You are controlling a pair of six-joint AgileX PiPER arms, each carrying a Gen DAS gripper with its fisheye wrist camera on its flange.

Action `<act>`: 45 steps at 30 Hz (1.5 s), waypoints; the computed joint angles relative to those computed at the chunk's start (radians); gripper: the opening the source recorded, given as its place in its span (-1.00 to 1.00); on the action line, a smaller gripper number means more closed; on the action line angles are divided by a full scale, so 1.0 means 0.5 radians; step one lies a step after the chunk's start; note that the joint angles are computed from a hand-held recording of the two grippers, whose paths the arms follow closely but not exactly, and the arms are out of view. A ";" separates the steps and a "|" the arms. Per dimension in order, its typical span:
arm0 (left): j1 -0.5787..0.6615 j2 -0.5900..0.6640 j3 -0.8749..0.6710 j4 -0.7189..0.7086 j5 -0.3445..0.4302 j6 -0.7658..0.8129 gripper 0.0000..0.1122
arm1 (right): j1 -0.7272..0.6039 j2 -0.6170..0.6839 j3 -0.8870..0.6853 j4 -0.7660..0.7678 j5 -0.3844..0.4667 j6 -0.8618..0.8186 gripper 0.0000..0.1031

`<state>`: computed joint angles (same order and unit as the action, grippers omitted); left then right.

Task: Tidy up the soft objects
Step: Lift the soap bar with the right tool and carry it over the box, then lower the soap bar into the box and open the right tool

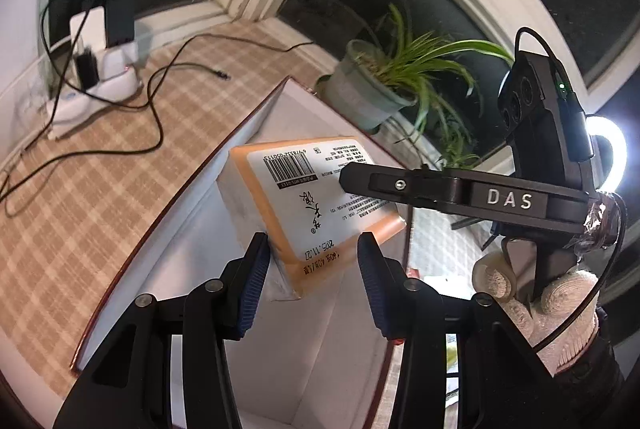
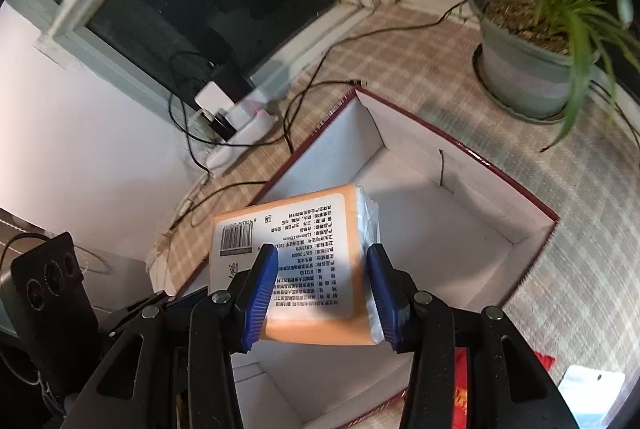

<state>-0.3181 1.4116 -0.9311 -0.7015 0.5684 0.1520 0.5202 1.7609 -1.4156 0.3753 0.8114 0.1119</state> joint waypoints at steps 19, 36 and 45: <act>-0.060 0.308 -0.147 0.227 0.136 -0.265 -0.24 | -0.090 0.459 -0.307 0.081 0.269 -0.202 -0.18; -0.025 0.376 -0.178 0.257 0.199 -0.304 -0.24 | -0.067 0.618 -0.483 -0.036 0.376 -0.156 -0.13; -0.023 0.230 -0.122 0.308 0.221 -0.350 -0.24 | -0.016 0.546 -0.464 -0.118 0.357 -0.078 -0.05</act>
<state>-0.3297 1.5266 -0.9922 -0.5475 0.6791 -0.0227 0.5124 2.0337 -1.6474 0.3163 0.9898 0.0731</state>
